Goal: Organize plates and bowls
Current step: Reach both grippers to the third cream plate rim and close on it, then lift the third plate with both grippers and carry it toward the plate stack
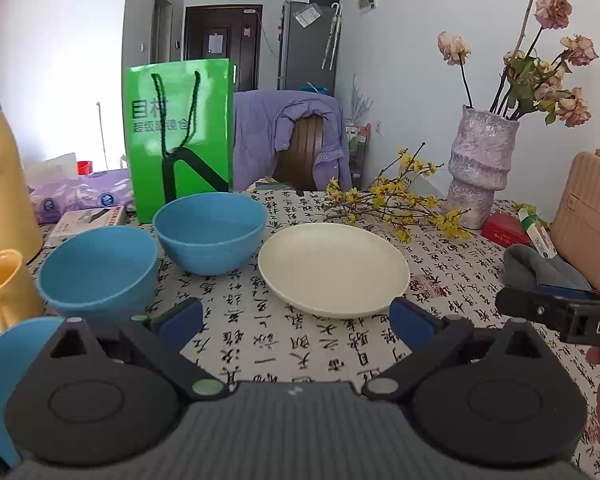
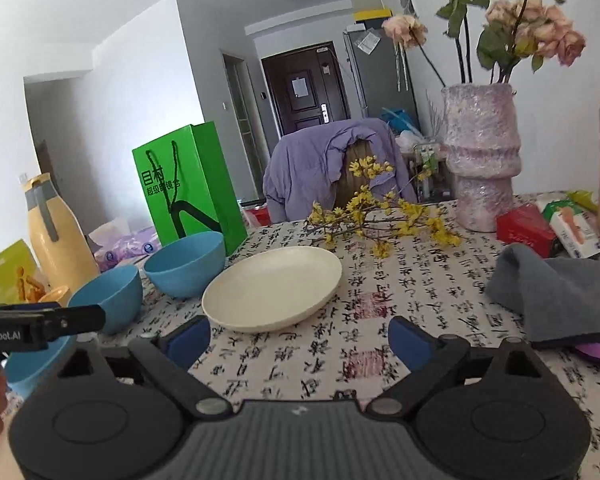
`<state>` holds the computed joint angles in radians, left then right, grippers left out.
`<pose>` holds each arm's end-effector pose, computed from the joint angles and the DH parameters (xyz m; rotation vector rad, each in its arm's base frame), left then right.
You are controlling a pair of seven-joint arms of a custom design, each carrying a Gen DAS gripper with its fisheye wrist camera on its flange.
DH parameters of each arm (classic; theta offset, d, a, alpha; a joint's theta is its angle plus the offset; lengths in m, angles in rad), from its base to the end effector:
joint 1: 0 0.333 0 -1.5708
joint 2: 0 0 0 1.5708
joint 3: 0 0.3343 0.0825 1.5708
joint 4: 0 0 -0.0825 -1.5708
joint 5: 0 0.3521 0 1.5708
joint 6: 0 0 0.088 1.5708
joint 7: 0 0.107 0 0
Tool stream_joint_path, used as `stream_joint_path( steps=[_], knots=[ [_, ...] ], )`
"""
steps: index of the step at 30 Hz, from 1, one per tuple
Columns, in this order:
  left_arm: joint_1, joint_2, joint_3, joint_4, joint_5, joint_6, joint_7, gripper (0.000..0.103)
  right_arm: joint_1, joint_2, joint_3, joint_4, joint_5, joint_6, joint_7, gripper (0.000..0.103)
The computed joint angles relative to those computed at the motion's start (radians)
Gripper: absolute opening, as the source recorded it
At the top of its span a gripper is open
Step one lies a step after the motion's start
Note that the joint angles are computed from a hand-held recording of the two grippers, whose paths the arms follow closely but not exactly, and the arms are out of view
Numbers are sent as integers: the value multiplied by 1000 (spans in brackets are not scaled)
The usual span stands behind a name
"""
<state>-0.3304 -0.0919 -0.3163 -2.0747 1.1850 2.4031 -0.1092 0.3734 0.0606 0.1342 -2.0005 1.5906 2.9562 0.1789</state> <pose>0.4267 -0.3209 0.5479 -1.7679 1.3606 -0.8362 0.5212 0.2117 0.5101 -1.7284 1.1267 -0.3389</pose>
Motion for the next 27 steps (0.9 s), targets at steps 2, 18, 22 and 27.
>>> stream_joint_path(
  steps=[2,18,22,27],
  knots=[
    [26,63,32,45,14,78,26,102,-2,91,-9,90,-174,-23,202,94],
    [15,412,173,357,-133,25,121,50,76,671,-129,722,-981,-121,1029,50],
    [11,438,183,382,-202,6,130,26,102,719,-165,790,-1095,-127,1113,26],
    [-1,419,194,356,-194,12,82,14,32,719,-61,787,-1097,-127,1094,10]
  ],
)
